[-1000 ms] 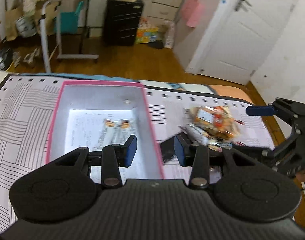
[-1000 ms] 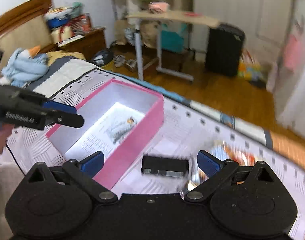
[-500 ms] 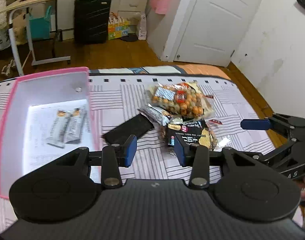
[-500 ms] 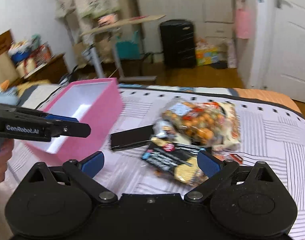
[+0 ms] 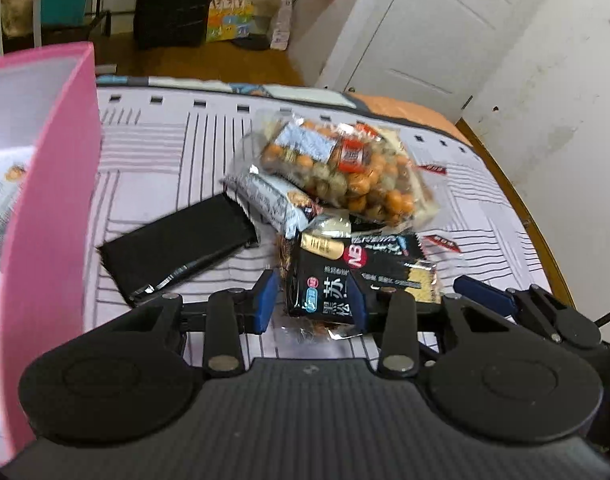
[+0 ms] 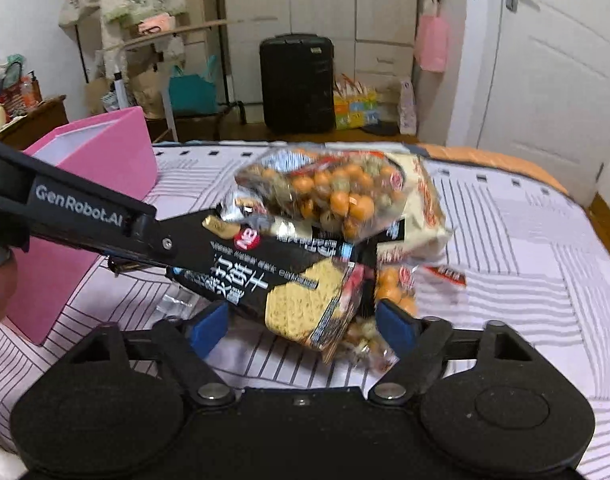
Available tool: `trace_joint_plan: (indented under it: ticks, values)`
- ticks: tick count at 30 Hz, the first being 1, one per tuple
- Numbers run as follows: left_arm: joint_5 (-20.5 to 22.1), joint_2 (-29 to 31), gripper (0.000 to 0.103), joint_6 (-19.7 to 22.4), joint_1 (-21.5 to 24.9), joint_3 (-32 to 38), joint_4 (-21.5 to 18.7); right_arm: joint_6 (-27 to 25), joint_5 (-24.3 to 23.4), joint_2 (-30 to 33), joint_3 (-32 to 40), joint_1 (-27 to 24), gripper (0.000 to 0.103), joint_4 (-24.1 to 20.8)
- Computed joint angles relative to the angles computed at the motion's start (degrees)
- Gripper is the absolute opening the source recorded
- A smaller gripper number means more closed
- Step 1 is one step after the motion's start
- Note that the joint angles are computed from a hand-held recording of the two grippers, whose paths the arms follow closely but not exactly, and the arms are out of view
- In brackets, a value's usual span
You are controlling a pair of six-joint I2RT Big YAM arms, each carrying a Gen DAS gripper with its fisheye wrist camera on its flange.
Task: Organize snacks
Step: 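Grasp the black NB cracker packet with the right tool, then carry the cracker packet over the pink box with the right tool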
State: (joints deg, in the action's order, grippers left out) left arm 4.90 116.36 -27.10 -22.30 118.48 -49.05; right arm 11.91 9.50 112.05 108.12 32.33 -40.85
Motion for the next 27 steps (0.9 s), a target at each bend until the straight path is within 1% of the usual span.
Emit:
trace_joint_plan:
  ticks: [2,3,6,9,10,12,13,14,16,18,20,22,25,27]
  values:
    - [0.7,0.4,0.036,-0.3,0.0,-0.4,0.5,0.1,0.5,0.1,0.0,0.1,0.079,0.2]
    - [1.1,0.2,0.036,-0.6,0.0,-1.1,1.4,-0.1,1.7,0.9,0.9,0.5,0.080,-0.5]
    - [2.8,-0.1,0.036,-2.2,0.3,-2.5,3.6,-0.2,2.9,1.2,1.3,0.8,0.082,-1.0]
    - [2.8,-0.1,0.035,-1.8,0.0,-2.9,4.5,-0.5,3.6,1.0,1.3,1.3,0.085,-1.5]
    - [3.1,0.0,0.036,-1.7,0.0,-2.7,4.1,-0.5,3.6,1.0,1.3,1.3,0.086,-1.5]
    - [3.6,0.1,0.036,-1.9,0.0,-2.0,2.7,0.2,3.3,0.8,1.5,1.5,0.092,-2.1]
    - [4.5,0.1,0.036,-1.9,0.1,-1.8,2.2,0.5,3.2,0.6,1.5,1.6,0.093,-2.2]
    - [5.6,-0.1,0.036,-2.1,0.1,-1.8,1.9,0.6,2.9,-0.2,0.6,1.8,0.095,-1.0]
    - [6.8,-0.2,0.040,-2.6,0.1,-1.5,0.6,0.4,2.8,-0.5,0.3,1.9,0.097,-0.4]
    - [6.7,-0.6,0.040,-2.1,-0.2,-1.5,-0.1,0.3,2.7,-0.5,0.7,2.0,0.100,-0.9]
    - [7.2,-1.0,0.040,-2.5,-0.3,-1.9,-0.6,0.7,2.3,-0.5,1.4,2.0,0.100,-2.0]
    - [8.0,-1.8,0.040,-3.7,-0.2,-3.0,-0.1,1.0,1.8,-0.9,2.0,2.3,0.100,-3.3]
    - [7.9,-3.3,0.040,-3.9,-0.2,-4.5,0.3,1.1,1.4,-1.3,2.3,2.5,0.100,-4.3]
    - [8.1,-4.3,0.040,-4.2,-0.1,-5.1,0.0,1.1,1.1,-1.5,3.1,2.8,0.100,-5.8]
